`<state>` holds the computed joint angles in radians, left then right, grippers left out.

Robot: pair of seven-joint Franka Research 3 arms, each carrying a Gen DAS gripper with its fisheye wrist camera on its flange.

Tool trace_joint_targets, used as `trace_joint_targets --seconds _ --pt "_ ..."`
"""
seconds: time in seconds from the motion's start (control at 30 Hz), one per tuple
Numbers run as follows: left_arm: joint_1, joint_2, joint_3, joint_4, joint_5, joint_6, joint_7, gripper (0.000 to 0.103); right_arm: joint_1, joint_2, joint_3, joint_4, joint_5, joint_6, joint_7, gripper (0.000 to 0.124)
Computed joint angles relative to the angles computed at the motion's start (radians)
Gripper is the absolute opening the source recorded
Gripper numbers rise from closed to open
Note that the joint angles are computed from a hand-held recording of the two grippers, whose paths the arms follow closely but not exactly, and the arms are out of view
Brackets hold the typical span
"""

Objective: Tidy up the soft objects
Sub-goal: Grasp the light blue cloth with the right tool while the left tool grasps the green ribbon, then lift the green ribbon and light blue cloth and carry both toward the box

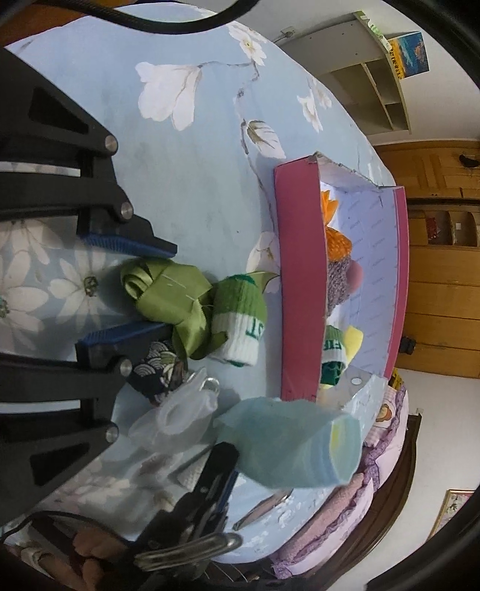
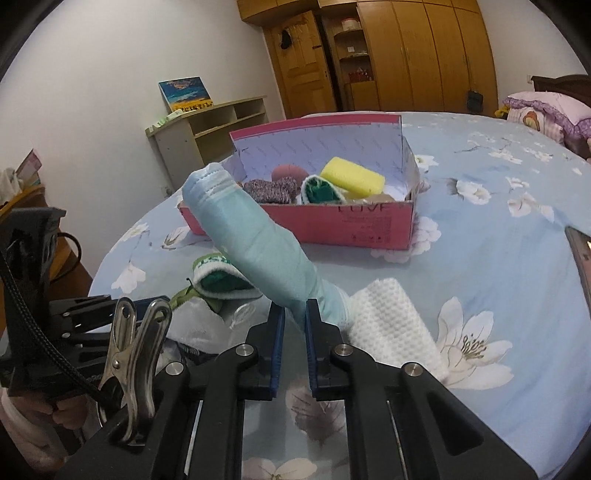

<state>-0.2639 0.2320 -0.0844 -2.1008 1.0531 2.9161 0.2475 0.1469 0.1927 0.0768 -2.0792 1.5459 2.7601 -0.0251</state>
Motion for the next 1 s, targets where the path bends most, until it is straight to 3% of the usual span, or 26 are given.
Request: trace_joint_targets --seconds 0.27,0.33,0.43,0.63,1.0 --pt "-0.007 0.035 0.005 0.042 0.007 -0.02 0.011 0.035 -0.016 0.002 -0.007 -0.008 0.014 -0.049 -0.001 0.012" --pt "-0.007 0.036 0.008 0.043 0.007 -0.009 0.016 0.019 -0.019 0.003 -0.008 -0.007 0.019 -0.059 -0.001 0.012" --pt "-0.005 0.032 0.017 0.035 0.009 0.019 0.004 0.015 -0.022 0.006 -0.01 -0.005 0.021 -0.067 0.002 0.012" --pt "-0.003 0.013 0.035 0.012 0.03 0.083 -0.032 0.014 -0.026 0.007 -0.01 -0.007 0.027 -0.078 -0.002 0.012" --pt "0.012 -0.066 0.023 -0.024 0.208 0.097 -0.209 0.014 -0.021 -0.019 -0.015 -0.027 0.074 -0.081 -0.044 0.012"
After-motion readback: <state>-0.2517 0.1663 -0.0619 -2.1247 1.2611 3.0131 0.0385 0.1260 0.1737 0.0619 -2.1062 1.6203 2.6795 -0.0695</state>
